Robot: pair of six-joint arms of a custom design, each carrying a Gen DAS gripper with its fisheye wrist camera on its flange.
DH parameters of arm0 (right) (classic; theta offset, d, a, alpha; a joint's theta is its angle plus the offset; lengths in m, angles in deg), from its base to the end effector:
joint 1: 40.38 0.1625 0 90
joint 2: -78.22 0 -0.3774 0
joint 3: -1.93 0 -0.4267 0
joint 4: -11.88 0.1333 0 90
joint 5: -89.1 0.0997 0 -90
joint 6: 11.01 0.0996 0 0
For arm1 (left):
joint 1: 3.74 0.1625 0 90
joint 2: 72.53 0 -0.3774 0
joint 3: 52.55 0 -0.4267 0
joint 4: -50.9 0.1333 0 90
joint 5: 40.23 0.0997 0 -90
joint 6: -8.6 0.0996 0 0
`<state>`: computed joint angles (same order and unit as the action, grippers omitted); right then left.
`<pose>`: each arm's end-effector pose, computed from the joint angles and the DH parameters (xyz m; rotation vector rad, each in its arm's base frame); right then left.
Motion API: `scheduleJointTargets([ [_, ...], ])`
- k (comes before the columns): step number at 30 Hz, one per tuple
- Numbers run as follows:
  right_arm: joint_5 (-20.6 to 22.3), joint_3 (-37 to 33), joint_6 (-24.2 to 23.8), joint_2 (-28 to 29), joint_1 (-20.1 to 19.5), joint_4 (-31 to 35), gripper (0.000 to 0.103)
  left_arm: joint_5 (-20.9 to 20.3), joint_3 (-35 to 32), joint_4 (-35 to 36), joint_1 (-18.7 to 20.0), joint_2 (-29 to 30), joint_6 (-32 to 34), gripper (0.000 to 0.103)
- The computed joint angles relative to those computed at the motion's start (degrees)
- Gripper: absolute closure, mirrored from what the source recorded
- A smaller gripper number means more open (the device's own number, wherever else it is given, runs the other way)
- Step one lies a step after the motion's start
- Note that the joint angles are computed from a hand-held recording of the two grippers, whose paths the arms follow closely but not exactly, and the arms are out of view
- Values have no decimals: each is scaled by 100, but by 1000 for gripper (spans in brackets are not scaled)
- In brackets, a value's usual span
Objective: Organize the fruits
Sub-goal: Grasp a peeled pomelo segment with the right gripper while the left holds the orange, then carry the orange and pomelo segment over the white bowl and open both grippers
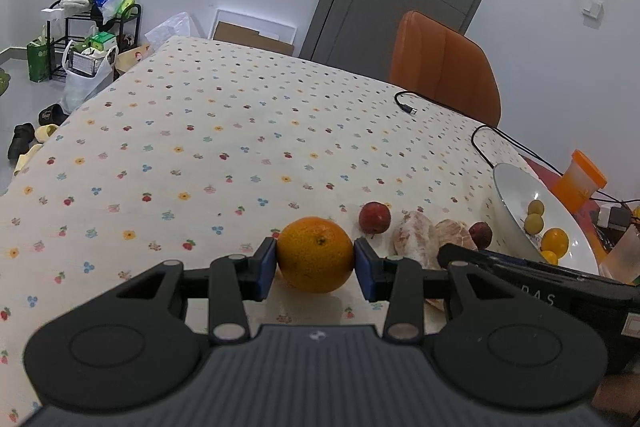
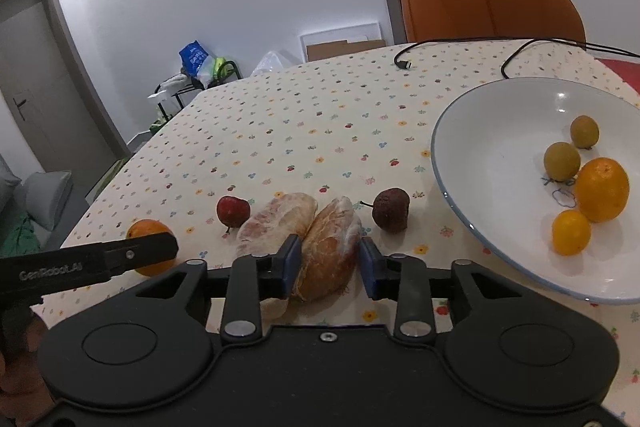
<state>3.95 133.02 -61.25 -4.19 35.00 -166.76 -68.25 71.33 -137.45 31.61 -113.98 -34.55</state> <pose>0.0181 -0.4922 0.2041 0.8649 -2.5563 0.8893 -0.2372 -0.4395 -0.0283 0.0385 2.3245 -1.2615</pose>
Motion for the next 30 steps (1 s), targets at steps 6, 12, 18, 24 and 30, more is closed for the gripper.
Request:
scheduleJointTargets([
  [6, -91, 5, -54, 159, 107, -256, 72, 12, 27, 40, 0, -32, -59, 63],
  [12, 86, 40, -37, -15, 11, -147, 83, 7, -14, -79, -72, 17, 72, 63],
  [18, 462, 190, -124, -369, -106, 59, 84, -6, -192, -36, -135, 126, 205, 63],
  [24, 713, 274, -147, -623, -211, 199, 84, 2, -366, 12, -206, 244, 314, 63],
  [30, 1000, 314, -119, -902, -398, 330, 84, -27, -591, 18, -261, 405, 483, 63],
])
